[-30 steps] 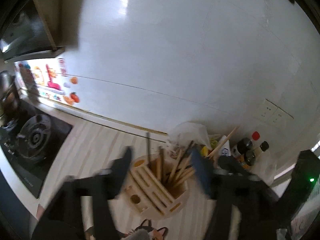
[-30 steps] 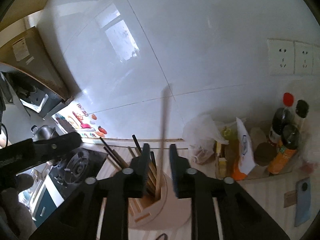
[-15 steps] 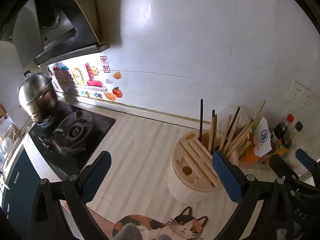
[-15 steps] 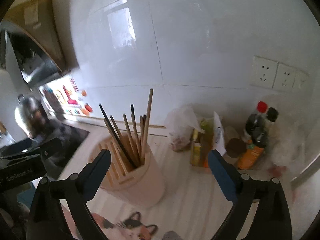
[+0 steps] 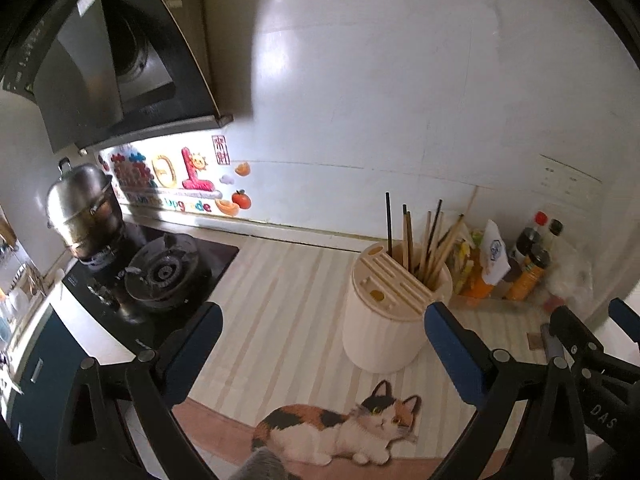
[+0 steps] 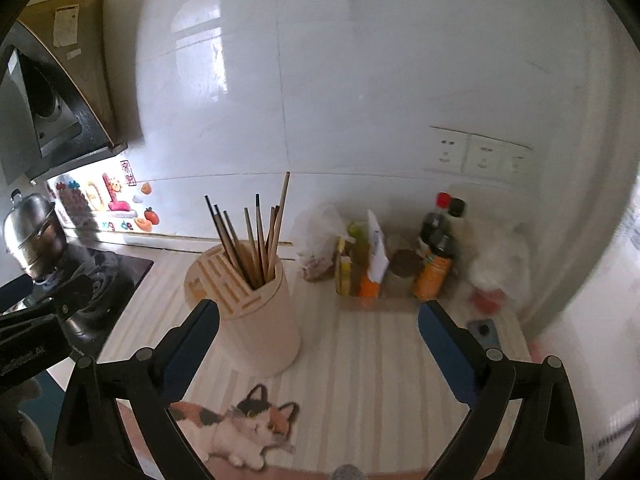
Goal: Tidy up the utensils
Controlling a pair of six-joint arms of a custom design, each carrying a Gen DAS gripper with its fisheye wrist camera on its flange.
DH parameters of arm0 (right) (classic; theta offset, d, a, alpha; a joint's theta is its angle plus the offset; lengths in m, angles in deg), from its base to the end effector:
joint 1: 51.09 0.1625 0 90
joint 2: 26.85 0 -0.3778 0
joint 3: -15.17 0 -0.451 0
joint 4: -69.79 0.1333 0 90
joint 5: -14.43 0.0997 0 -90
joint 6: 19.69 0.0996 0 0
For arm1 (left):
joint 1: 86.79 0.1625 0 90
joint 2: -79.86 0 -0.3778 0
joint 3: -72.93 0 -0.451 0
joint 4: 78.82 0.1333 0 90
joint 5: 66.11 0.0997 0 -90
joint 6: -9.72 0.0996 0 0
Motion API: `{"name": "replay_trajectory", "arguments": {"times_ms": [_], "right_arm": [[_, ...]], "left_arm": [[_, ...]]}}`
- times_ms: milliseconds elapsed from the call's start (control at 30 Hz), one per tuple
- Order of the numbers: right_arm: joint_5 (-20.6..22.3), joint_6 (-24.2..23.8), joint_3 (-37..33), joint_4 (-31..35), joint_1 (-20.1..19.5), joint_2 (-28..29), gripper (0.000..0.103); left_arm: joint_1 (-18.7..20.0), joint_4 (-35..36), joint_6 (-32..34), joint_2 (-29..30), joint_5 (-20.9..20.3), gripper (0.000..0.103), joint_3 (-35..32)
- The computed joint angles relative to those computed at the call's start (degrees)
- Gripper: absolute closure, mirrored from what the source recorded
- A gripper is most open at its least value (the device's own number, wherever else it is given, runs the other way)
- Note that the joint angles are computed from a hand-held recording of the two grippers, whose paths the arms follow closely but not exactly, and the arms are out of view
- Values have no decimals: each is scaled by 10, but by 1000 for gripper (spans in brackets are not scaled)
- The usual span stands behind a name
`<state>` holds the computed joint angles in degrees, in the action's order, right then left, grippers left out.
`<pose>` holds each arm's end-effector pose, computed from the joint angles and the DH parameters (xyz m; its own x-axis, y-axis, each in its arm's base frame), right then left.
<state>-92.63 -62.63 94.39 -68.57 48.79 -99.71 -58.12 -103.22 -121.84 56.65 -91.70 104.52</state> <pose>0.2222 -0.6692 0.4695 -0.6273 -0.4773 0.6154 -0.7579 0.5560 -0.3413 -0.5769 -0.5698 0.1380 -0.5483 -0.6264 -0.5541 0.2534 0.5069 -0.8239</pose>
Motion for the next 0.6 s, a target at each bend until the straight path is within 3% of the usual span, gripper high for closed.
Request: {"name": "replay_trajectory", "arguments": {"times_ms": [300,600], "right_arm": [[-25,17,125,-58,30,-140,0],[-28,31,149,-42,54,-201,0]], "left_arm": [[-61,7,0,-32,-5,0,56],[-94,57,-35,-18,-17,0,31]]}}
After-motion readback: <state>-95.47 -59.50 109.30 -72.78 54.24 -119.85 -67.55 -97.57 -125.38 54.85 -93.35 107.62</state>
